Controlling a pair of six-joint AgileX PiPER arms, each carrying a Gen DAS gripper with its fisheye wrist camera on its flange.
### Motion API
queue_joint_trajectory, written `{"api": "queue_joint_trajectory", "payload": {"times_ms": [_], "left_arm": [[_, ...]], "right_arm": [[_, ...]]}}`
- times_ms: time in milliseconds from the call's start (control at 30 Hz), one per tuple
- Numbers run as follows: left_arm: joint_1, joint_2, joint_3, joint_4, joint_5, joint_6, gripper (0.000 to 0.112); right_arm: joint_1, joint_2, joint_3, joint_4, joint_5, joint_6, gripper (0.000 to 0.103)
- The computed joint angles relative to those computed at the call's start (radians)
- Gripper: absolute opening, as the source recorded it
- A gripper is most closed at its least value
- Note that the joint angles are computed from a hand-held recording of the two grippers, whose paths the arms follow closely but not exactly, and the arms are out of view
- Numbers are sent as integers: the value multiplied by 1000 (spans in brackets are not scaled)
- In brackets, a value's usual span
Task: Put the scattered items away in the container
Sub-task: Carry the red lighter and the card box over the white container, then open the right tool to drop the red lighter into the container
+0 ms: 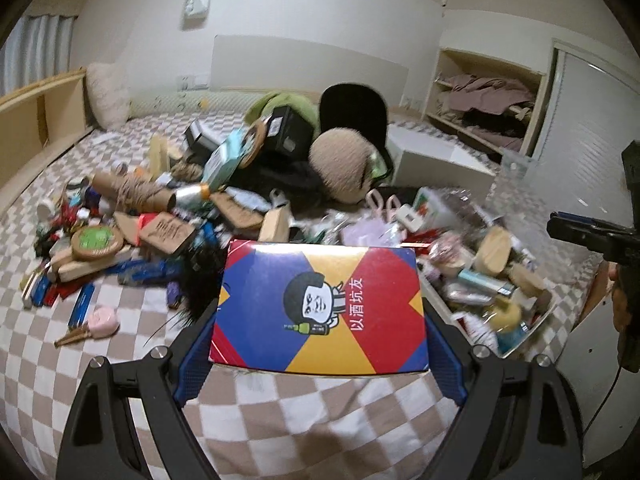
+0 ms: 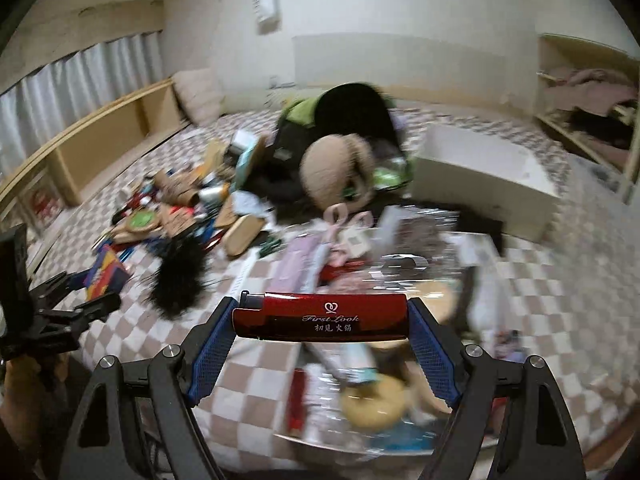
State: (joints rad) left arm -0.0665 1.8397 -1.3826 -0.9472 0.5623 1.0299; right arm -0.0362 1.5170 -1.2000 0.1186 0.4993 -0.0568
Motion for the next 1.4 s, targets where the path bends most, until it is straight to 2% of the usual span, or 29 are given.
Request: {"api": "queue_joint_trajectory", "payload": {"times_ms": [267,567,800,1033,1200,1300,1400], "left_arm": [[-84,-22,-19,-12,-5,-9,91],[-171,-11,-35,10,-22,-52,91],[-208,8,-43,56,-32,-100,91],[-227,24,-55,100,-37,-135,91],[-235,32,-63,107,-37,-150,91],[-242,36,-70,108,-34,-157,91],[-253,43,-80,106,-29,-157,91]], "right_arm": [[-174,-81,83,6,-8,-37,84],[-321,-45,190,77,-33,-181,84],[-344,34,245,42,-74,-194,84],[-366,78,274,226,-114,-386,84],[-345,85,298,209,-158,-400,84],[-348,82,297,220,-146,-409,92],[-359,66,298,260,-125,-444,92]]}}
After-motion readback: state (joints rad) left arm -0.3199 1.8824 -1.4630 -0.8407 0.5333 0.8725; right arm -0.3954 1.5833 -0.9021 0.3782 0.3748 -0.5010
